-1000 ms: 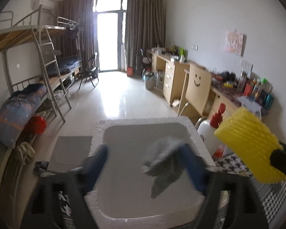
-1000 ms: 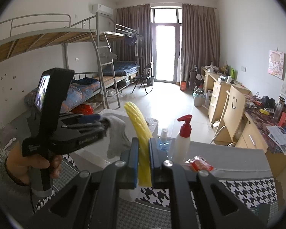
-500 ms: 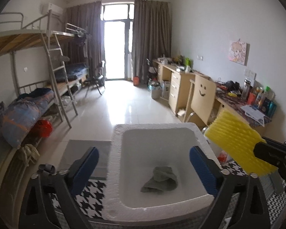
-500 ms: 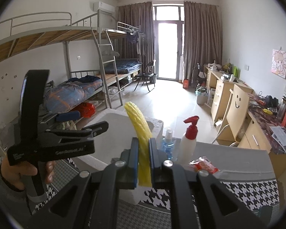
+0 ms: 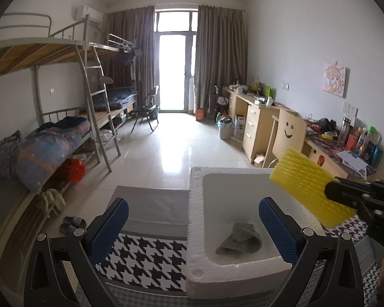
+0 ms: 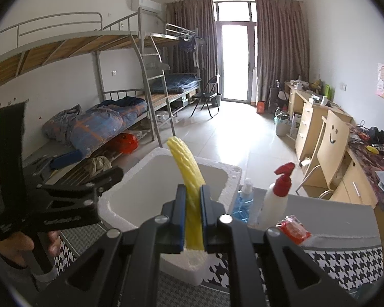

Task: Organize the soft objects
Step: 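Lower the yellow mesh sleeve into the foam box and open the right gripper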

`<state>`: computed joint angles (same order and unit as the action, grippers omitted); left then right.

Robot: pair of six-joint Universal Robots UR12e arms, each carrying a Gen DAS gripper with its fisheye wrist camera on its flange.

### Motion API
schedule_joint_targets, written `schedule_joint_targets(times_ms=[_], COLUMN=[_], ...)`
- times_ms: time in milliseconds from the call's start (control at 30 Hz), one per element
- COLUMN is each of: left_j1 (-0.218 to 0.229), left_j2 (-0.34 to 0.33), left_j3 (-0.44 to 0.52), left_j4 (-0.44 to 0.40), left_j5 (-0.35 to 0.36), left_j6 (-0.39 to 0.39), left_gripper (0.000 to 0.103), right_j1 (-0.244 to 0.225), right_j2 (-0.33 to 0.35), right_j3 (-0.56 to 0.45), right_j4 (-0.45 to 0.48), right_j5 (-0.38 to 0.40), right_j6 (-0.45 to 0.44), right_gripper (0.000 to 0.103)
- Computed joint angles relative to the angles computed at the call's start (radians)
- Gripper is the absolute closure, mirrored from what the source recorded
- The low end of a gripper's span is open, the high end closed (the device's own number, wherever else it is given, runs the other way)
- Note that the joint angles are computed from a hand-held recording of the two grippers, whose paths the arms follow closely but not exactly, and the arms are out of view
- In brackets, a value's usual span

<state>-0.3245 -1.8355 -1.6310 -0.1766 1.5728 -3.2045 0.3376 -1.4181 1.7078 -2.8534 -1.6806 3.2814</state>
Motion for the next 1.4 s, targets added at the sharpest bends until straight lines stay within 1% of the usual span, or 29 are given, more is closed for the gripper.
schedule_joint_targets(times_ms=[67, 233, 300, 333, 400, 533, 633, 733, 833, 867, 900, 933, 967, 1000, 1033, 1133, 1400], left_j1=[0.004, 0.005, -0.003, -0.01, -0.016, -0.01, -0.007, -0.008, -0.008, -0.007, -0.006, -0.005, -0.006, -0.005, -0.004, -0.001, 0.001], left_j2=[0.009, 0.014, 0.013, 0.011, 0.009, 0.013, 0.017, 0.017, 0.02, 0.021, 0.021, 0.021, 0.021, 0.021, 0.022, 0.026, 0.035], left_j3=[-0.016, -0.028, -0.031, -0.032, -0.034, -0.043, -0.05, -0.049, -0.055, -0.055, -0.056, -0.056, -0.056, -0.056, -0.057, -0.058, -0.066], left_j4=[0.015, 0.015, 0.019, 0.024, 0.037, 0.05, 0.053, 0.042, 0.043, 0.042, 0.041, 0.04, 0.041, 0.04, 0.039, 0.033, 0.041], left_j5=[0.0, 0.025, 0.069, 0.098, 0.128, 0.112, 0.107, 0.118, 0.12, 0.118, 0.115, 0.116, 0.118, 0.118, 0.114, 0.105, 0.091], left_j6=[-0.008, -0.016, -0.021, -0.008, 0.009, -0.013, -0.014, 0.001, -0.01, -0.013, -0.015, -0.013, -0.013, -0.012, -0.012, -0.015, -0.012], left_gripper=[0.001, 0.001, 0.001, 0.001, 0.001, 0.001, 0.001, 0.001, 0.001, 0.001, 0.001, 0.001, 0.001, 0.001, 0.001, 0.001, 0.001], right_j1=[0.0, 0.0, 0.0, 0.0, 0.001, 0.004, 0.003, 0.003, 0.001, 0.0, 0.0, 0.0, 0.0, -0.002, -0.002, -0.003, 0.004], right_j2=[0.007, 0.023, 0.029, 0.033, 0.038, 0.047, 0.051, 0.053, 0.054, 0.055, 0.056, 0.058, 0.06, 0.06, 0.06, 0.056, 0.036], right_j3=[-0.01, -0.028, -0.036, -0.04, -0.047, -0.058, -0.065, -0.066, -0.071, -0.074, -0.079, -0.083, -0.086, -0.083, -0.079, -0.077, -0.062], right_j4=[0.011, 0.025, 0.035, 0.04, 0.052, 0.065, 0.07, 0.075, 0.091, 0.103, 0.119, 0.135, 0.141, 0.134, 0.123, 0.129, 0.106], right_j5=[0.009, 0.027, 0.035, 0.039, 0.038, 0.03, 0.031, 0.036, 0.051, 0.051, 0.045, 0.043, 0.047, 0.053, 0.049, 0.057, 0.032], right_j6=[0.002, 0.001, 0.003, 0.001, 0.004, 0.006, 0.006, 0.005, 0.009, 0.011, 0.015, 0.015, 0.016, 0.018, 0.023, 0.022, 0.004], right_gripper=[0.09, 0.09, 0.09, 0.09, 0.09, 0.09, 0.09, 0.09, 0.089, 0.086, 0.069, 0.058, 0.039, 0.033, 0.033, 0.033, 0.033])
